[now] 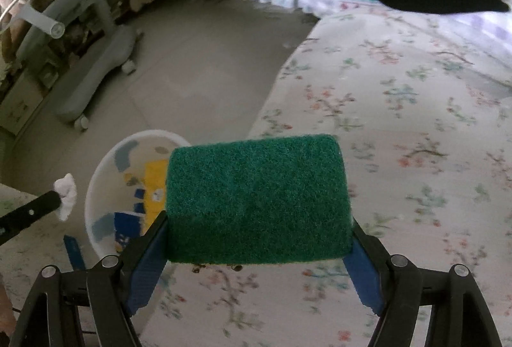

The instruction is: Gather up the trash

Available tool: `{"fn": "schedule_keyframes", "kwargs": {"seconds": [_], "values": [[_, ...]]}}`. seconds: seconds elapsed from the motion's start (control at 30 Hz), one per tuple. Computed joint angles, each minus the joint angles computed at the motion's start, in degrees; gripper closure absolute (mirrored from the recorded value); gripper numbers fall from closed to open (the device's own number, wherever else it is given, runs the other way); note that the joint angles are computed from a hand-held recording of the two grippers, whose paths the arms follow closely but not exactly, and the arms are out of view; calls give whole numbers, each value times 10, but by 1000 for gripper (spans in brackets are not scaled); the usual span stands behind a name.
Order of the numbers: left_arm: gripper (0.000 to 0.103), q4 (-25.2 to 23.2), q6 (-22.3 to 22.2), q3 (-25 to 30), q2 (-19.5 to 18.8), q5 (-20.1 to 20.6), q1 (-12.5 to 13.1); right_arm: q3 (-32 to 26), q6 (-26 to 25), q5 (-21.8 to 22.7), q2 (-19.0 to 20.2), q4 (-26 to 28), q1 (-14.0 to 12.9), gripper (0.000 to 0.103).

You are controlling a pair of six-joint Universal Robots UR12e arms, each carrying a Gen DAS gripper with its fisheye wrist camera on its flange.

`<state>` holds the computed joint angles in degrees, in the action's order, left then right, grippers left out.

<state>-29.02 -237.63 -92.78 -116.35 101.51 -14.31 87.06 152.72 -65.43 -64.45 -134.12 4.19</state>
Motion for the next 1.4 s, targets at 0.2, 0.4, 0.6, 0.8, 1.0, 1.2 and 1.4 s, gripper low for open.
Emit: {"fn": "schedule_keyframes", "kwargs": {"seconds": [0.2, 0.4, 0.6, 0.8, 1.0, 1.2, 1.4], "values": [[17, -88, -50, 6, 14, 62, -10, -5, 3, -2, 8, 7, 13, 20], [10, -175, -51, 5, 27, 102, -19, -11, 3, -5, 16, 23, 25, 20], [10, -201, -54, -8, 40, 116, -21, -10, 2, -3, 20, 30, 39, 19], [7, -208, -52, -10, 43, 112, -23, -8, -2, 26, 23, 31, 49, 16], [2, -177, -45, -12, 45, 106, -32, -3, 5, 17, 22, 15, 52, 6], [2, -175, -1, 9, 38, 101, -55, 11, 7, 6, -3, 25, 33, 6], [0, -148, 41, 38, 28, 107, -85, 49, -1, -38, -49, -10, 7, 6]]}}
